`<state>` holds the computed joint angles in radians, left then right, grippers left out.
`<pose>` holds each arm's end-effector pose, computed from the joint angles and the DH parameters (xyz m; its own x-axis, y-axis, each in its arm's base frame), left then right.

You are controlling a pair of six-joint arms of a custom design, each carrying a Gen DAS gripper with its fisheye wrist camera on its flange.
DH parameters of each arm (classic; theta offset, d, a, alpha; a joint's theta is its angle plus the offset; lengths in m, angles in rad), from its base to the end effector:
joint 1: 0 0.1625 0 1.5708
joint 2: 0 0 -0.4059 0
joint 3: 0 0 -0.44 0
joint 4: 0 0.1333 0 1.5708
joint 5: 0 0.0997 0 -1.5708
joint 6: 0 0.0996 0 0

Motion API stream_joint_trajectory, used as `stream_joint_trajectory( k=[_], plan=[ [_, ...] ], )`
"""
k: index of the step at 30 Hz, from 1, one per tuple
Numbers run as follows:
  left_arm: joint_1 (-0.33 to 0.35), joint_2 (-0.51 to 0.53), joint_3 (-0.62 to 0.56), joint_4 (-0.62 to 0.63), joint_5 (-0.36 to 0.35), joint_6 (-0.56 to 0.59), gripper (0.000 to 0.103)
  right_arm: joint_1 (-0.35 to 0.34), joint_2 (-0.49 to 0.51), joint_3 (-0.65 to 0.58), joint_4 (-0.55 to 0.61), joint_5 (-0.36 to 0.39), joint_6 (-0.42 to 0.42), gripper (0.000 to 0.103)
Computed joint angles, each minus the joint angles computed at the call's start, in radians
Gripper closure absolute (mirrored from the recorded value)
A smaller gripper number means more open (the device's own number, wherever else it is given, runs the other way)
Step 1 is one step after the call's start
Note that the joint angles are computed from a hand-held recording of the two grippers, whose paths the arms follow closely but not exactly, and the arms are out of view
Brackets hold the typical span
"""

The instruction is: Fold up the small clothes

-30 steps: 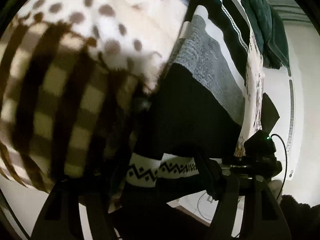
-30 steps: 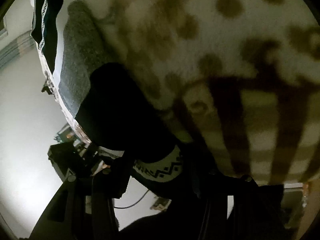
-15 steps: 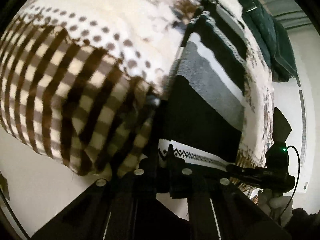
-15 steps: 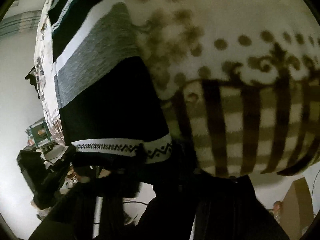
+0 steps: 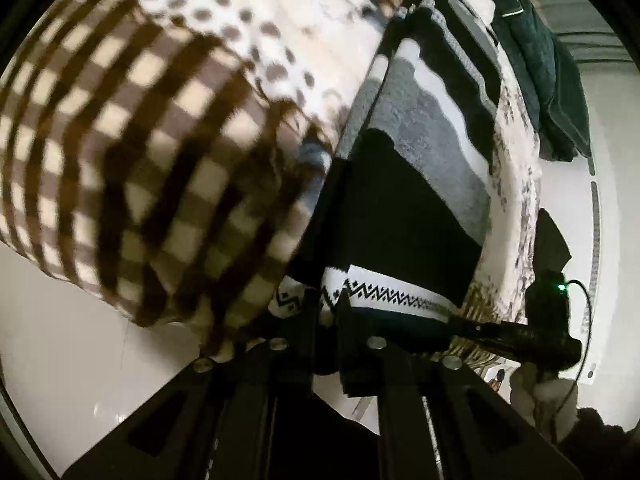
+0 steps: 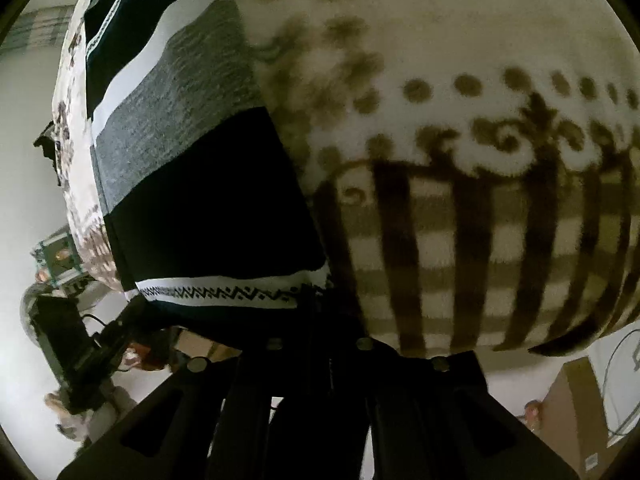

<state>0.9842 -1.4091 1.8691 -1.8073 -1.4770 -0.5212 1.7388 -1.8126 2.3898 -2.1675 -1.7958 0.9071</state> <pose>-0.1773 -0.5244 0.2490 -0.9779 0.0886 -0.1896 0.0610 0.9873 0.1467 0.1719 -0.3493 0.2214 -0.7242 0.6787 0.1221 0.6546 0.7323 -0.1877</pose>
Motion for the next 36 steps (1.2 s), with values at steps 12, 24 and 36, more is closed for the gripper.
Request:
stream_joint_trajectory(
  k=[12,24,36],
  plan=[
    [0.082,0.064,0.012,-0.072,-0.137,0.035,0.041,-0.231,-0.133,0.18,-0.209,0.265,-0.135,0.056],
    [-0.066,0.043,-0.071,0.009,-0.009,-0.03,0.093,-0.039,-0.134,0.092,-0.233,0.148,-0.03,0.086],
    [-0.121,0.361,-0.434,-0.186,0.093,0.193,0.093,0.106,0.082,-0.313,-0.185,-0.14,-0.078,0.087]
  ],
)
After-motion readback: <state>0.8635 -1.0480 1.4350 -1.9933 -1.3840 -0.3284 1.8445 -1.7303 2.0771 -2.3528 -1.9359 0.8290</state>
